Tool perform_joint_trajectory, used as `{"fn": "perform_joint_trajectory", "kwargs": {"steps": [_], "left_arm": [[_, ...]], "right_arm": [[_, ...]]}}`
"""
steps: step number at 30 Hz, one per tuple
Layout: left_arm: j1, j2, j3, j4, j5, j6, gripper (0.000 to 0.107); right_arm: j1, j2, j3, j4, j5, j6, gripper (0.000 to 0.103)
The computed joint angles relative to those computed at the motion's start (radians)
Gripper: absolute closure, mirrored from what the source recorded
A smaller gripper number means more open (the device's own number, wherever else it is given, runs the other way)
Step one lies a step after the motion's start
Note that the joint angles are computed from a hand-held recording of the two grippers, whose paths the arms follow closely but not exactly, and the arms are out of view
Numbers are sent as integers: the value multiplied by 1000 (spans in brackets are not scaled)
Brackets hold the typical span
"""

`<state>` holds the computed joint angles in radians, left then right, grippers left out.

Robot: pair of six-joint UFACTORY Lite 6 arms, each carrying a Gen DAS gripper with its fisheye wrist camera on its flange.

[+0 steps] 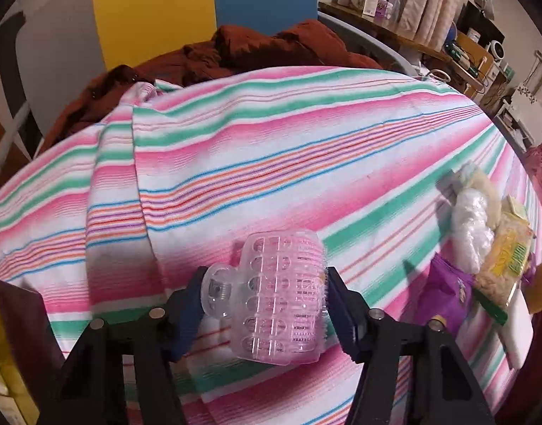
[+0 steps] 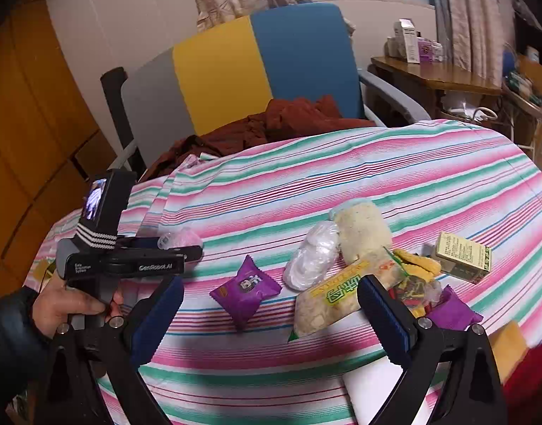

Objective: Organize objects
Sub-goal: 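Grasp the pink hair roller with the left gripper while the right grasps a purple packet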

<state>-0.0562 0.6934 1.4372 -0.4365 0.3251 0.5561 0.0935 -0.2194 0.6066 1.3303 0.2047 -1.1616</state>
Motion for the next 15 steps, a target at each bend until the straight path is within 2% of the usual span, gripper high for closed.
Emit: {"fn": "perform_joint_trajectory", "kwargs": {"steps": [7,11,15], "left_arm": [[49,-223,-253,-302,-7,254,43],[91,-436,-444,-458,4,410,43],[162,-652,-600,-548,53,531,43]], "right_arm": [[32,36,17,-83,-2,57,4],[59,64,45,-179,29,113,4],[134,170,164,-452,36,246,4]]}}
